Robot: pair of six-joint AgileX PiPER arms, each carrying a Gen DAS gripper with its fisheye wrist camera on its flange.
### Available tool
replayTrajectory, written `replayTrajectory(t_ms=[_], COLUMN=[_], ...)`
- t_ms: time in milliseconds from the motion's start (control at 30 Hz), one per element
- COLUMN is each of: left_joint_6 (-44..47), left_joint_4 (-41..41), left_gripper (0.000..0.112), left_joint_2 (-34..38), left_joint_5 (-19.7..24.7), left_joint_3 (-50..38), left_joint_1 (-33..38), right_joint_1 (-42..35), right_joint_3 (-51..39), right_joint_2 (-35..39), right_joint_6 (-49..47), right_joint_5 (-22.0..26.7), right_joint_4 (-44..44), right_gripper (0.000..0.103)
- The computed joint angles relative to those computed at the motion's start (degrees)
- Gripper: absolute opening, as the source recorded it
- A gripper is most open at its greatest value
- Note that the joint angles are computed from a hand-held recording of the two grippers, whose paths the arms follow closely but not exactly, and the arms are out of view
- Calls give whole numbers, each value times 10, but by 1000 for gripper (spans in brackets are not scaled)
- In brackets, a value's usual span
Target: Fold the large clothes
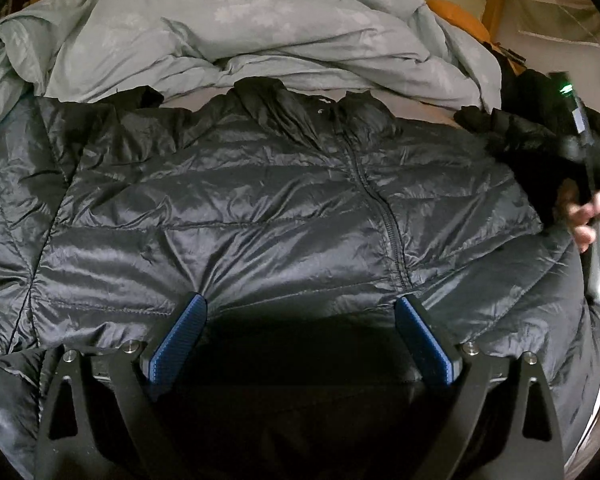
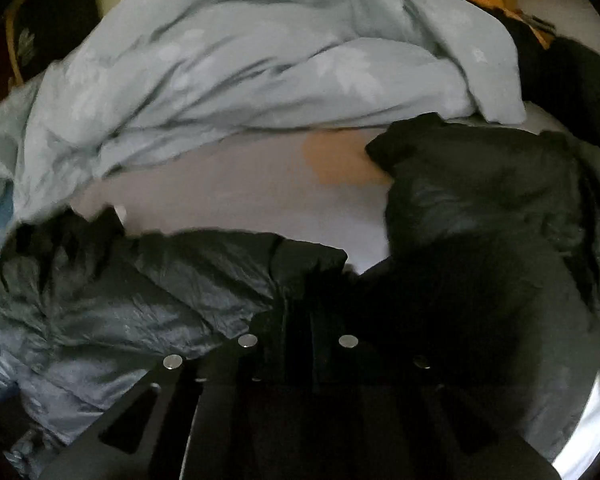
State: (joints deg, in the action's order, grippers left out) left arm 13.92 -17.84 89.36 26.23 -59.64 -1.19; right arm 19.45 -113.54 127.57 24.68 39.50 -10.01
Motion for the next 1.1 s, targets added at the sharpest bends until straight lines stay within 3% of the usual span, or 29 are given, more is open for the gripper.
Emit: replayTrajectory(t_ms=[33, 67, 167, 267, 367, 467, 567, 667, 833, 900, 1033, 1100], left_joint_6=[0, 0, 1, 1, -2, -3, -3, 4, 15, 15, 15, 13], left_joint_4=[1, 1, 0, 0, 2, 4, 5, -1, -10, -9, -10, -8], left_gripper=[95, 95, 95, 95, 95, 95, 96, 96, 96, 96, 96, 96], left_joint_2=[2, 3, 3, 3, 4, 4, 7, 6, 9, 9, 8, 8], left_joint_5=[1, 1, 2, 1, 1, 1, 3, 3, 3, 3, 2, 2], left_joint_3=[-3, -3, -4, -3, -5, -4, -8, -7, -8, -9, -8, -7], left_joint_1=[0, 1, 1, 1, 0, -1, 0, 2, 6, 6, 5, 5], right_joint_1=[-8, -14, -22, -48, -116, -174, -211, -250, -269, -261, -214, -208], right_joint_3=[34, 56, 105, 167, 240, 280, 308, 288, 266, 254, 237, 232], right_joint_2=[-28, -52, -118, -189, -258, -287, -292, -248, -195, -183, -177, -170], right_joint_6=[-1, -6, 30, 44, 14, -42, -110, -242, -325, -304, -152, -130], right_joint_5=[-28, -43, -59, -80, -108, -101, -95, -52, -25, -28, -56, -58], right_joint_4=[17, 35, -12, -32, 68, 151, 213, 351, 449, 431, 246, 224], right_gripper=[14, 25, 42, 43, 47, 47, 47, 47, 47, 47, 47, 47])
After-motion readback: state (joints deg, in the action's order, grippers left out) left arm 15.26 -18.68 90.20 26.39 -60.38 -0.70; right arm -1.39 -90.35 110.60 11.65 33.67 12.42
